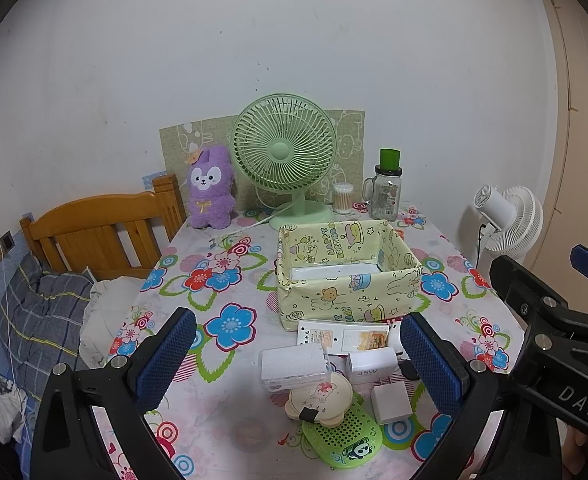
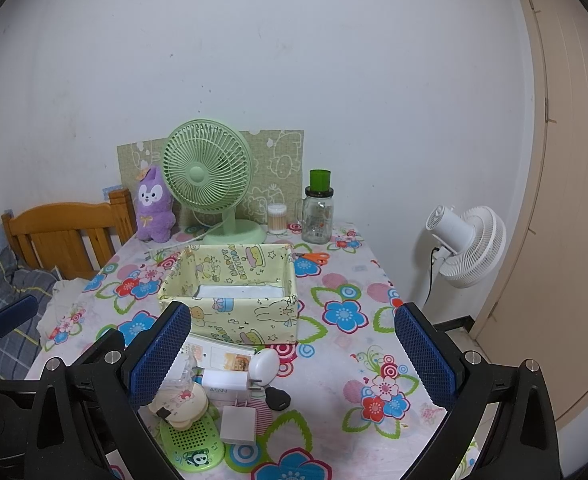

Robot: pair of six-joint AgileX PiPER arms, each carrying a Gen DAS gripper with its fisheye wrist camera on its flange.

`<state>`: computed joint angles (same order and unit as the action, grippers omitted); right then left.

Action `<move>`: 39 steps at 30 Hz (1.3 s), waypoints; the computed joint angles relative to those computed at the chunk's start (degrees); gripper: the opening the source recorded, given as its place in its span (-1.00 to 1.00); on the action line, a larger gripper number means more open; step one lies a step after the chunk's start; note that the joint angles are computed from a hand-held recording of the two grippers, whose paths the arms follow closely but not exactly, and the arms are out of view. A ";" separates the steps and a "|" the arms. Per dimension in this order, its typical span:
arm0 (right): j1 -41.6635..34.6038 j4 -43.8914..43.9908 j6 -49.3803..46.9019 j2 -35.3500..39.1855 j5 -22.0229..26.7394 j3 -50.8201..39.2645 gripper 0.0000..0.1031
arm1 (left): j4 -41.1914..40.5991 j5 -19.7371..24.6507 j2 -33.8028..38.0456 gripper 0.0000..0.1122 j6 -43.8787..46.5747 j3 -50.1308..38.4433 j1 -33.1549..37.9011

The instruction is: Organize rigid objects

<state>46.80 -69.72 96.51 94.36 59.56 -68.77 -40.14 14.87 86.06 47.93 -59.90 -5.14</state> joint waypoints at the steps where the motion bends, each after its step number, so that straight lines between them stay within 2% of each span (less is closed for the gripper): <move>1: -0.01 0.01 -0.14 -0.15 -0.28 0.06 0.99 | -0.07 -0.07 0.02 0.83 0.06 0.02 -0.01; 11: -1.54 -0.06 -1.21 0.09 -3.71 0.32 0.99 | 2.68 1.62 1.80 0.83 -3.25 -2.22 0.79; 15: -3.51 0.38 -1.51 1.11 -6.39 0.21 0.99 | -2.42 1.89 4.06 0.83 1.94 -2.97 1.51; 19: -6.16 1.02 -2.29 2.54 -10.41 0.27 0.99 | 2.47 0.46 6.90 0.83 -3.06 -3.97 0.60; 23: -8.10 0.41 -2.65 4.41 -13.42 0.18 0.99 | 9.46 1.08 11.37 0.83 -10.25 -6.99 0.06; 28: -10.43 0.96 -3.49 7.25 -16.79 -0.48 0.99 | 9.34 0.32 15.17 0.83 -9.73 -7.96 -0.35; 39: -13.04 3.76 -5.37 13.23 -20.68 -2.97 0.99 | 20.63 1.85 22.54 0.83 -21.21 -12.22 -1.05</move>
<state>33.76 -65.96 91.14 107.59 38.88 -71.75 -19.51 16.72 108.60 26.72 -72.12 -6.19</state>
